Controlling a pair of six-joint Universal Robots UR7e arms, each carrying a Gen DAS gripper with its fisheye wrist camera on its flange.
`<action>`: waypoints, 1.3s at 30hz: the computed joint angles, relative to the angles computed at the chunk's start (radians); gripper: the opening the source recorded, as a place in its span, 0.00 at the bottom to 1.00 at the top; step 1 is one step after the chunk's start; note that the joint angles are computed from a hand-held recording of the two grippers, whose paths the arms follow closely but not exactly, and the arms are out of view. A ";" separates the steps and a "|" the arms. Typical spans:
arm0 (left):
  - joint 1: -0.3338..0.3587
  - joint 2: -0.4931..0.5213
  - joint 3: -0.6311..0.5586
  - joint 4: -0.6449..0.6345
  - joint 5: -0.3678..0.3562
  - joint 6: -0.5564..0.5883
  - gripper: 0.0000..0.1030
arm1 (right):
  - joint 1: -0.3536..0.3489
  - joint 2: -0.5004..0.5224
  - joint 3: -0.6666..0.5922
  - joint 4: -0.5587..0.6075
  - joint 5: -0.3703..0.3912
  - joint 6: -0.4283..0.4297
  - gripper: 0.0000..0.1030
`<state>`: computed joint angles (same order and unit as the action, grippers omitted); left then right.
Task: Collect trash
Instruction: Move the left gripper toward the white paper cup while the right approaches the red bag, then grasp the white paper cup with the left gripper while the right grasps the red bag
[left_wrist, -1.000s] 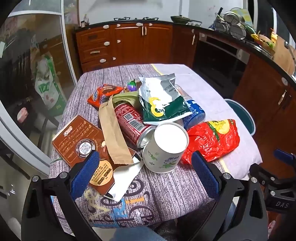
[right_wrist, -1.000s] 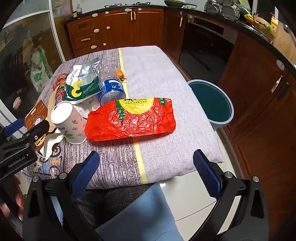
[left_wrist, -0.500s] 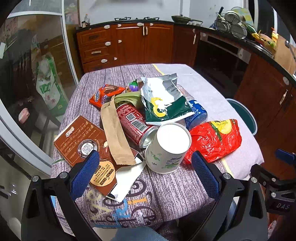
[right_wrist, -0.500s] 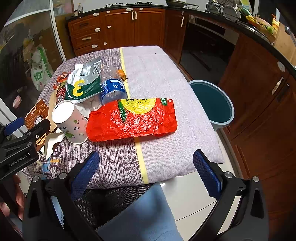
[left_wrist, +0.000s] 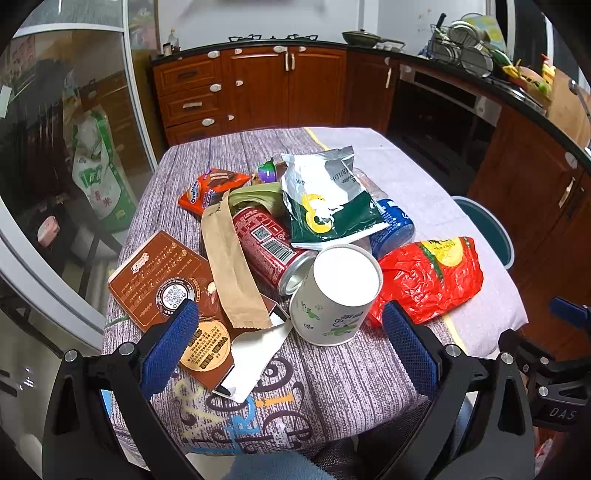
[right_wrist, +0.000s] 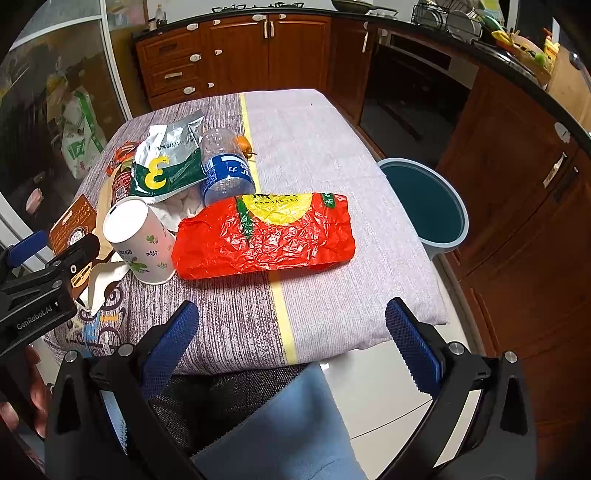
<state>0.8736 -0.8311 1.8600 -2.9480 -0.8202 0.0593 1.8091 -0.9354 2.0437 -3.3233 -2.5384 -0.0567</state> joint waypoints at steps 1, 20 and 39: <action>0.000 0.000 0.000 0.000 0.000 0.000 0.96 | -0.001 0.000 0.000 0.004 0.000 0.003 0.94; 0.005 -0.008 0.009 0.000 -0.004 -0.001 0.96 | -0.004 0.006 -0.006 0.028 -0.001 0.012 0.94; 0.041 0.059 -0.089 0.102 -0.049 0.056 0.96 | -0.058 -0.012 -0.018 0.166 0.052 0.099 0.94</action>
